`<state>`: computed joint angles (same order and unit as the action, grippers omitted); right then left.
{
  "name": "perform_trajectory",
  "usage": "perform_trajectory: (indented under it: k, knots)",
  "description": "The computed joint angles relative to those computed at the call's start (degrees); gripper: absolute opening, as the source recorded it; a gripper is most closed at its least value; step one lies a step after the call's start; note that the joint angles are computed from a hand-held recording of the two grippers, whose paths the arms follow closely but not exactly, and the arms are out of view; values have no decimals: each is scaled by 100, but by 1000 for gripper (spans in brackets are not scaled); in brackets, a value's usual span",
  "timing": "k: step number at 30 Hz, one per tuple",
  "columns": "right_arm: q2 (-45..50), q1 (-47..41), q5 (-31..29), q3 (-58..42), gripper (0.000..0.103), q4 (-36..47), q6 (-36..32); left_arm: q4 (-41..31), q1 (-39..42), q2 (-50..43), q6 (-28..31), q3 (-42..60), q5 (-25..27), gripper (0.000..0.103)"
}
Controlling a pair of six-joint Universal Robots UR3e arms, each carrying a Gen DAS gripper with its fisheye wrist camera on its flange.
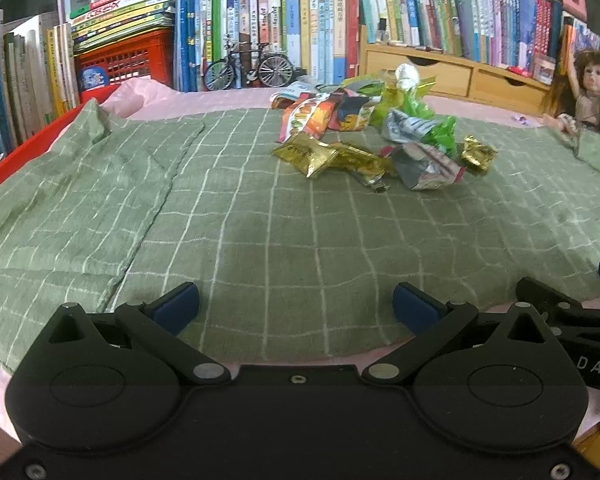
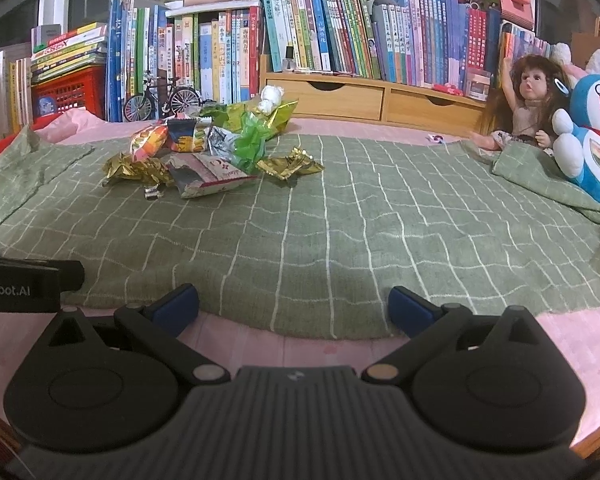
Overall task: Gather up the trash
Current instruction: 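Grasp the gold-foil candy with the left tool while the right grasps the pink ICE wrapper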
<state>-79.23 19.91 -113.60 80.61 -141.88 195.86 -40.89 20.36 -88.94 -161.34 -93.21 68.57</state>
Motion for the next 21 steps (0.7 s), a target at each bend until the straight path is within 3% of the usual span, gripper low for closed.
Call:
perform_trajectory:
  k: [4,11,21]
  knots:
    - [-101,-23,-23,-144,103,71,7,-316,161,55,87,222,-486,103]
    - [50,-131,-88,-989,103,651,-84,-571,288,-91,-38,805,-892,103]
    - [350,-361,201,-1617,103,1047,11,-870,195,-882,-188,1897,-662,103]
